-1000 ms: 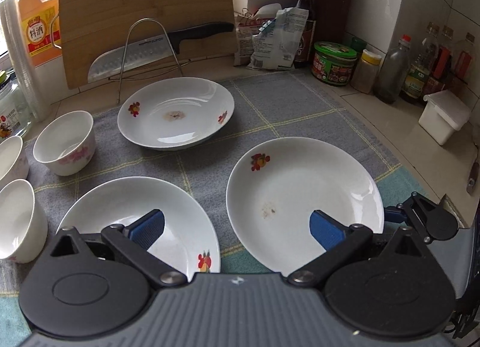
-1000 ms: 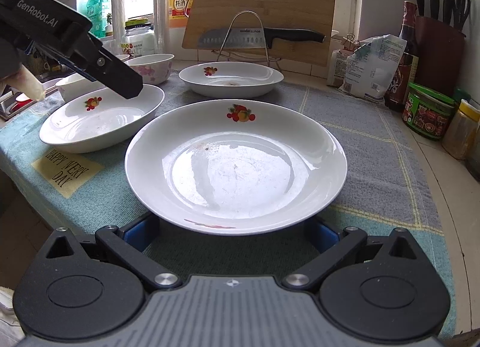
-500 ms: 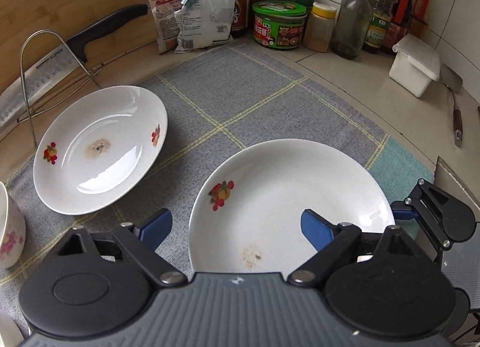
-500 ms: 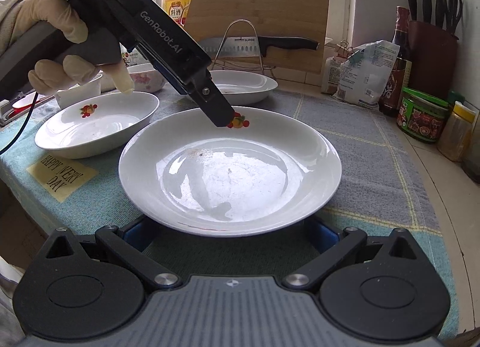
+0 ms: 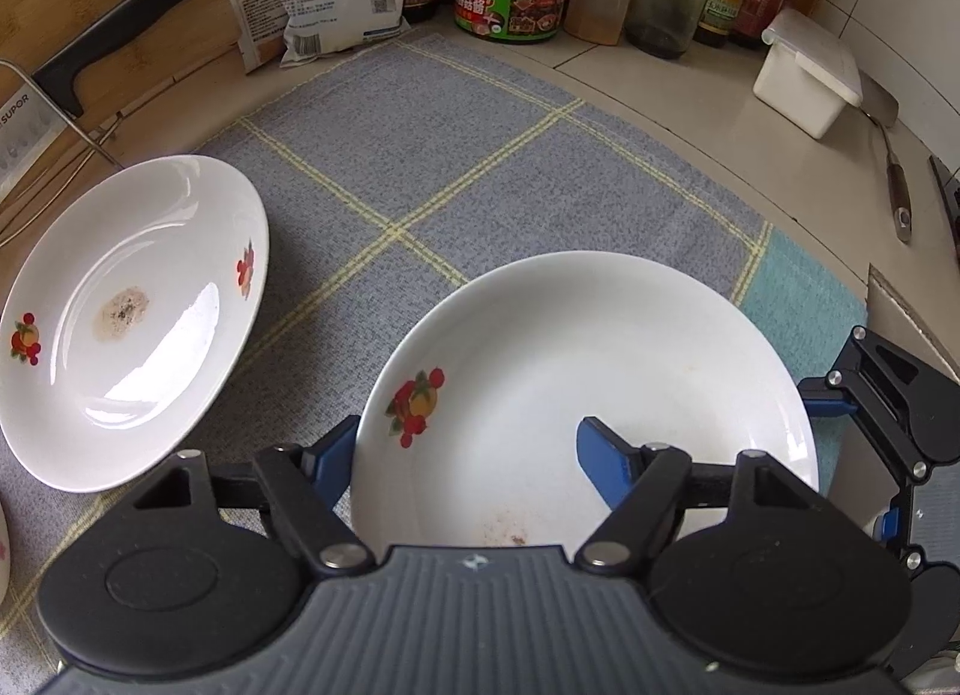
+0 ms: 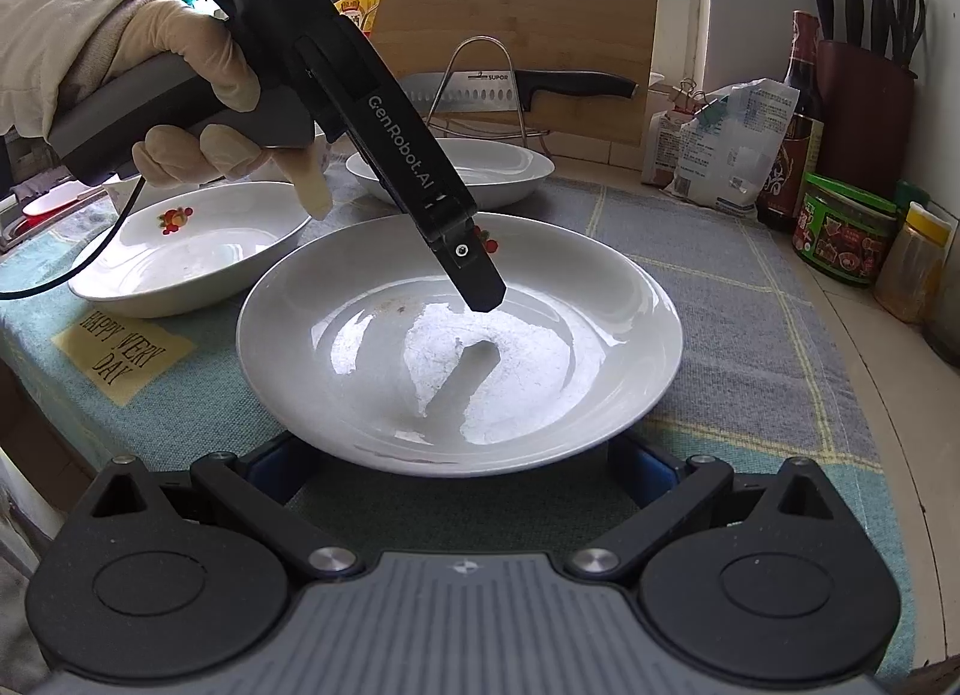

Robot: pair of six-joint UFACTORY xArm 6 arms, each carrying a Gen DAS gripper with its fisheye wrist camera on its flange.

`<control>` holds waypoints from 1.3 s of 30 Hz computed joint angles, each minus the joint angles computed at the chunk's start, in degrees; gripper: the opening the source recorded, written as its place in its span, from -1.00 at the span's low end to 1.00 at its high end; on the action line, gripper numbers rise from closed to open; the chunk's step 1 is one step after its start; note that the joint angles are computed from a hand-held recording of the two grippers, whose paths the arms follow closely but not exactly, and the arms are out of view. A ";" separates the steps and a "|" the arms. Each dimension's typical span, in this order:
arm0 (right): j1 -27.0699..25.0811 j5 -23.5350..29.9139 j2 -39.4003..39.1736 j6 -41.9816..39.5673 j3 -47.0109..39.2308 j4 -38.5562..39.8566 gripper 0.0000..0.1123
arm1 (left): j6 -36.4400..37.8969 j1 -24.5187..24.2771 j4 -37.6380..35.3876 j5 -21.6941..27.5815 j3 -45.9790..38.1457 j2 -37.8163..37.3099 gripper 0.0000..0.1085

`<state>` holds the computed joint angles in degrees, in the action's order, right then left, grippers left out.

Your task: Organize plates and bowls

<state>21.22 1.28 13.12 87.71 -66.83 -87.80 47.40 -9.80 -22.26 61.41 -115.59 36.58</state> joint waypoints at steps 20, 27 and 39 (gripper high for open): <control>1.41 1.95 -0.36 -24.52 2.21 24.49 0.83 | 0.39 -0.02 0.00 1.95 -2.97 1.94 0.36; 1.85 2.87 -0.95 -29.13 2.84 29.75 0.83 | 1.10 0.06 -0.59 1.22 -1.55 0.97 0.36; 1.81 2.06 -1.24 -42.08 4.27 40.35 0.83 | 1.32 0.52 -1.22 3.35 -3.08 1.79 0.35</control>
<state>23.03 3.33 11.88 45.63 -62.55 -47.45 48.72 -9.29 -23.48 64.76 -118.67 38.37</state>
